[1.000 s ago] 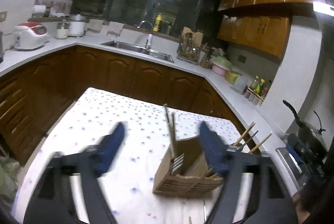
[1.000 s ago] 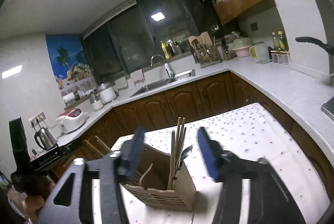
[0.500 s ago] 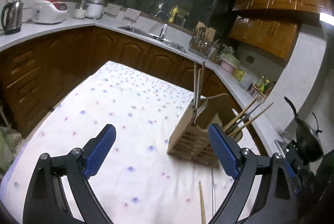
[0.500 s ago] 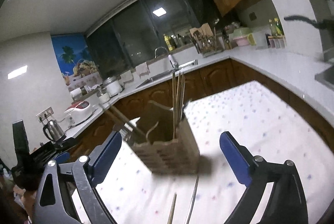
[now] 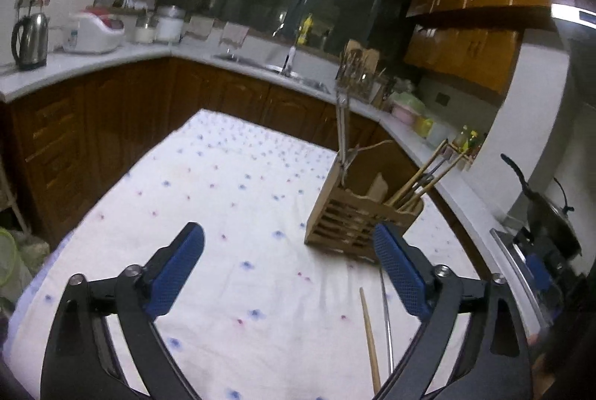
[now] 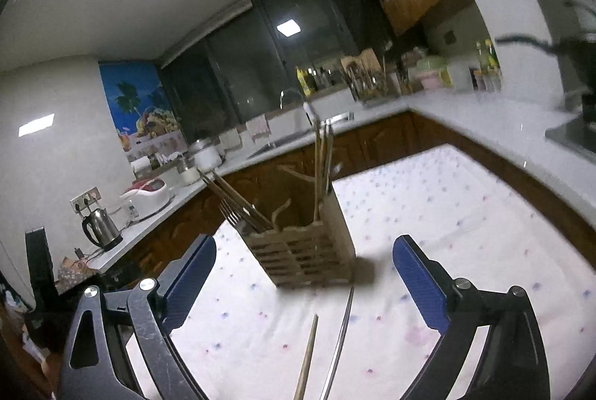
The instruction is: Organize utensils
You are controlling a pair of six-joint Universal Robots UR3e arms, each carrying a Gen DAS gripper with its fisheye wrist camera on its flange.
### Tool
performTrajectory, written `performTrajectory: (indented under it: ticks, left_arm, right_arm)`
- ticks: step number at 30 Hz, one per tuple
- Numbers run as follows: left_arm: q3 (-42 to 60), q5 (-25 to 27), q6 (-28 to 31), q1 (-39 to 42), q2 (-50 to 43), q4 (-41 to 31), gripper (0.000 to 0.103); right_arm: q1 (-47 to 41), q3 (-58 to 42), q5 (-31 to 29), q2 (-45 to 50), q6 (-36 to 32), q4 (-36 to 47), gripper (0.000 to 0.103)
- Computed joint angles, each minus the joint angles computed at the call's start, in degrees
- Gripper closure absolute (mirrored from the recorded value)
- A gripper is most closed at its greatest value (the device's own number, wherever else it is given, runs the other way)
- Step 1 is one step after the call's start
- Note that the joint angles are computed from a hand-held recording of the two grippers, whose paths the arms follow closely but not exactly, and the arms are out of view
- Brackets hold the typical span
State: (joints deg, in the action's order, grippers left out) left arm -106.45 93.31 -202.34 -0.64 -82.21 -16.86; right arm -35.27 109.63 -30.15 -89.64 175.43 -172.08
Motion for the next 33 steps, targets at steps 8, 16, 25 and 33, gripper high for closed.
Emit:
performTrajectory:
  ticks: [8,16,25,33]
  left_arm:
    - [-7.37,13.06,2.21,-8.08,0.25,11.17,0.000]
    - [-10.78,25.42,4.83,-15.58,-5.19,18.23,0.000]
    - [-11.81,32.01,5.69,-20.37,-10.49,23.98,0.000]
    - [-11.69,33.23,6.18,-23.08,-13.48,25.12,0.000]
  right_arm:
    - [-6.27,12.24,4.49,-4.82,7.42,-29.56,0.000]
    - [-8.59,23.79,5.48,-5.73,1.31,-37.26,0.000]
    - [-12.24,30.33,8.21,-8.07,-5.87,-33.58,0.000]
    - [-15.59,33.11,10.33,-9.32,-9.35,-31.46,0.000]
